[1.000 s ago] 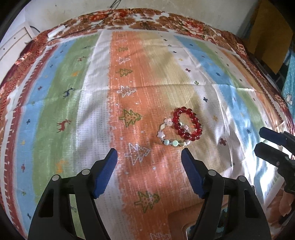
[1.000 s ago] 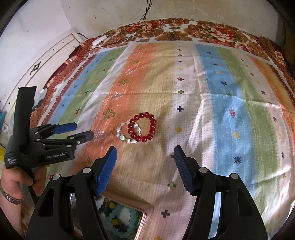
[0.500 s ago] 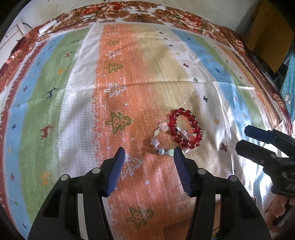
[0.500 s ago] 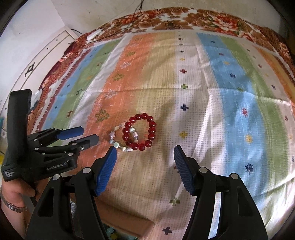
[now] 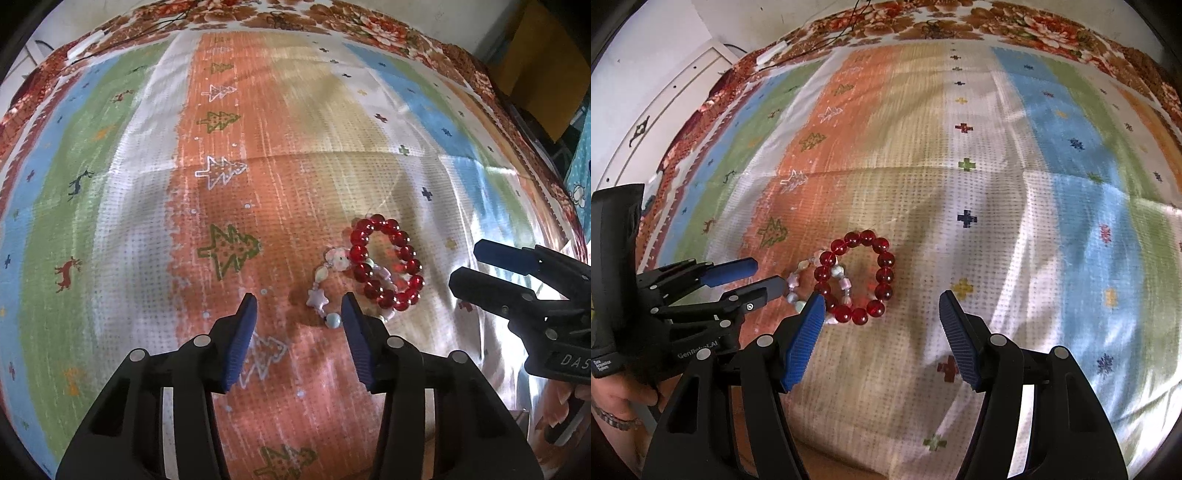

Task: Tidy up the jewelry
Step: 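Move both open tools toward the red and white-pearl bracelets, then grasp the white-pearl bracelet with the left tool while the right grasps the red bracelet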

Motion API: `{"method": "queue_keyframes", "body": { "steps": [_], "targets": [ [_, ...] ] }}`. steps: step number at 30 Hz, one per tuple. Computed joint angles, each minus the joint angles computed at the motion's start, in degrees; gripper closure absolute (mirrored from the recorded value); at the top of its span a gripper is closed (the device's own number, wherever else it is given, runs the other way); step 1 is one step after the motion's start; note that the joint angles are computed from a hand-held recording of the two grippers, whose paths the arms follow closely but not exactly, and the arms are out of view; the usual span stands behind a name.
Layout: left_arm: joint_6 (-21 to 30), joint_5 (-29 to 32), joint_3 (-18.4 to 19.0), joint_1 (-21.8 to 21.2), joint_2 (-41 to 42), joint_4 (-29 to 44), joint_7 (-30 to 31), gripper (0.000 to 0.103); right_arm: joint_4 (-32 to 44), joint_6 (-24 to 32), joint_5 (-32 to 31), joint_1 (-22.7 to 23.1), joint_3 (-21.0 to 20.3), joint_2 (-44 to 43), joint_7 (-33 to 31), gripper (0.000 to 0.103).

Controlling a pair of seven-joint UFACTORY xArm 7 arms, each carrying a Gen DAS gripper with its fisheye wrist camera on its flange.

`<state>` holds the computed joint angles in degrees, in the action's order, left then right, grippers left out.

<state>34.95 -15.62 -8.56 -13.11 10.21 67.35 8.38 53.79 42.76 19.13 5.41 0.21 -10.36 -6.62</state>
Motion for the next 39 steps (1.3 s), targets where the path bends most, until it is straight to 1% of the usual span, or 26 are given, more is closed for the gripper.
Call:
{"method": "queue_keyframes", "body": {
  "steps": [2,4,8,13,14,16,18,19,20,21,22,23,24,25,26,27,28,30,32,34,37,39],
  "targets": [
    [0.3,-0.5,-0.1,0.2,0.8,0.8,0.6,0.057,0.8,0.3,0.4,0.0,-0.1,1.3,-0.2,0.039],
    [-0.1,-1.7,-0.4,0.5,1.2,1.2,1.8,0.057,1.7,0.1,-0.1,-0.1,0.2,2.6,-0.1,0.039],
    [-0.3,-1.9,-0.6,0.5,2.3,1.6,3.1,0.057,3.1,0.4,-1.5,-0.6,0.6,4.7,1.1,0.039],
    [-2.6,0.9,-0.3,-0.3,2.6,0.6,2.6,0.057,4.3,0.9,-2.4,-0.8,1.0,7.0,1.3,0.039],
    [-2.9,1.7,-0.2,-0.5,2.8,0.6,2.1,0.058,4.5,0.9,-2.5,-1.0,1.0,7.4,1.6,0.039],
    [-3.2,5.3,0.6,-1.5,3.3,0.8,0.0,0.063,4.9,1.4,-2.6,-1.1,1.1,8.0,1.8,0.039],
    [-3.4,8.5,0.9,-2.2,3.5,0.9,-1.0,0.063,5.0,1.5,-3.8,-1.1,1.4,8.4,2.2,0.039],
    [-3.5,9.9,1.1,-2.5,3.4,0.8,-1.5,0.064,5.0,1.4,-4.2,-1.1,1.5,8.6,2.2,0.041],
    [-3.2,11.4,1.3,-2.8,3.4,0.8,-2.4,0.066,4.7,1.2,-4.9,-1.0,1.6,8.5,2.6,0.045],
    [-2.8,11.7,1.3,-2.7,3.4,1.0,-2.7,0.067,4.7,1.1,-6.8,-1.1,1.7,8.7,3.8,0.052],
    [-2.3,12.0,1.3,-2.5,3.5,1.3,-2.9,0.069,4.8,1.3,-6.6,-1.2,1.6,8.8,3.8,0.056],
    [-2.0,12.6,1.4,-2.5,3.5,1.4,-3.2,0.073,4.7,1.4,-6.2,-1.3,1.5,8.7,3.7,0.058],
    [-1.9,13.1,1.5,-2.4,3.6,1.6,-3.2,0.077,4.8,1.6,-6.2,-1.5,1.3,8.7,3.8,0.064],
    [-1.6,13.6,1.7,-2.3,3.8,1.9,-3.7,0.086,4.7,1.6,-6.9,-1.6,1.3,8.6,4.4,0.072],
    [-1.0,13.8,1.8,-2.1,4.0,2.4,-4.2,0.093,4.6,1.6,-8.1,-1.7,1.3,8.5,5.0,0.076],
    [0.0,12.3,1.6,-1.3,4.4,3.2,-3.9,0.093,4.4,1.6,-8.8,-1.8,1.4,8.4,5.4,0.084],
    [0.8,10.5,1.3,-0.5,4.5,3.7,-3.2,0.095,4.2,1.4,-10.2,-1.8,1.4,8.4,6.1,0.089],
    [1.7,10.0,1.2,-0.2,4.4,3.8,-3.0,0.096,3.9,1.3,-9.6,-1.9,1.2,8.2,5.3,0.089],
    [1.7,10.7,1.4,-0.4,3.7,3.3,-3.6,0.096,3.8,1.6,-9.2,-2.0,1.1,7.8,5.3,0.089],
    [0.8,10.7,1.3,-0.4,2.9,2.3,-3.3,0.096,3.2,1.4,-10.2,-1.9,1.3,6.9,5.4,0.089],
    [-1.2,9.9,1.1,-0.2,1.1,0.4,-2.9,0.096,2.3,0.5,-13.4,-1.3,2.1,4.5,5.9,0.089],
    [-2.3,8.2,0.9,0.2,-0.5,-1.0,-2.2,0.097,2.0,0.1,-12.8,-0.7,2.1,2.5,4.5,0.089]
  ]
}}
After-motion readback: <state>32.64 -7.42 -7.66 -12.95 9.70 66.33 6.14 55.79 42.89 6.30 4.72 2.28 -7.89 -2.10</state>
